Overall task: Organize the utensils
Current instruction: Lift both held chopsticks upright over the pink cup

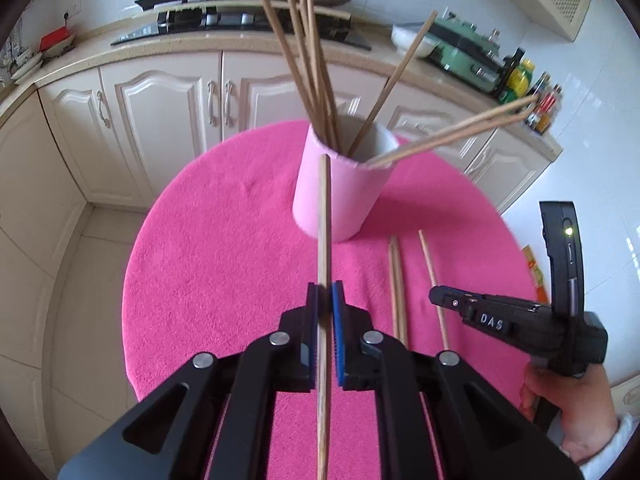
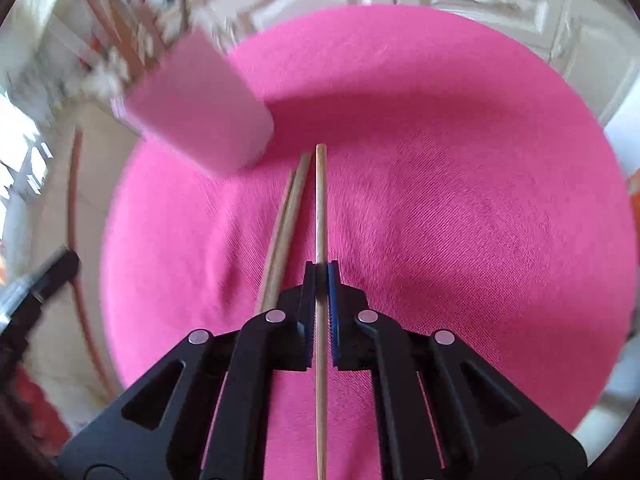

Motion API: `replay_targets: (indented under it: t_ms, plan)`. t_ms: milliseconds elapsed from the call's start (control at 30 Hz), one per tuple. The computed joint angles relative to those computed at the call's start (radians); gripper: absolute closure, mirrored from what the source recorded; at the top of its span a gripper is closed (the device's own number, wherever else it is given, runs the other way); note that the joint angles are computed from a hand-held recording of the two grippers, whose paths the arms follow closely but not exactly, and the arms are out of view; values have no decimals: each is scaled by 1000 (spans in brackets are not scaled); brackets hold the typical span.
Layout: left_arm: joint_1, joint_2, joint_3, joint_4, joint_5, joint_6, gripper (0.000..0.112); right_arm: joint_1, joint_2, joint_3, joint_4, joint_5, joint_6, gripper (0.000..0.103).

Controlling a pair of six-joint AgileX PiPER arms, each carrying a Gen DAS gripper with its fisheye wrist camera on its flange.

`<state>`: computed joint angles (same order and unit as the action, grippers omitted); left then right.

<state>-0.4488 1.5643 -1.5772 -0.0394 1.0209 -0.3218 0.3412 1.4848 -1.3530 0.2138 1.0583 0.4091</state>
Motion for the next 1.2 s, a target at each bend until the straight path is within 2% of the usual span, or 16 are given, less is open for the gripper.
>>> replay_targets:
  t_ms: [167, 300, 333, 400, 600, 733, 900, 933, 1200]
  plan:
    - [17, -30, -24, -31, -93, 6, 105, -125, -103, 78, 156, -167, -129, 97]
    - [20, -17, -84, -28, -187, 5, 105, -182, -113, 63, 261, -289, -249, 97]
    - [22, -10, -100, -29, -202, 5, 105, -226, -106, 58, 336, -309, -333, 97]
    - [26, 15, -143, -29, -233, 3, 105, -247, -79, 29, 392, -352, -404, 97]
    - [34, 115, -280, 1, -348, -28, 105, -225, -26, -65, 511, -536, -575, 97]
    - [32, 164, -330, 44, -422, -59, 105, -216, 41, -123, 766, -666, -839, 97]
    - [38, 226, -380, 85, -507, -105, 105, -229, 136, -208, 1121, -676, -1180, 97]
    - [37, 233, -382, 102, -521, -119, 105, -237, 161, -226, 1205, -656, -1255, 97]
    - [23, 285, -375, 226, -612, -203, 105, -248, 236, -233, 1525, -567, -1557, 97]
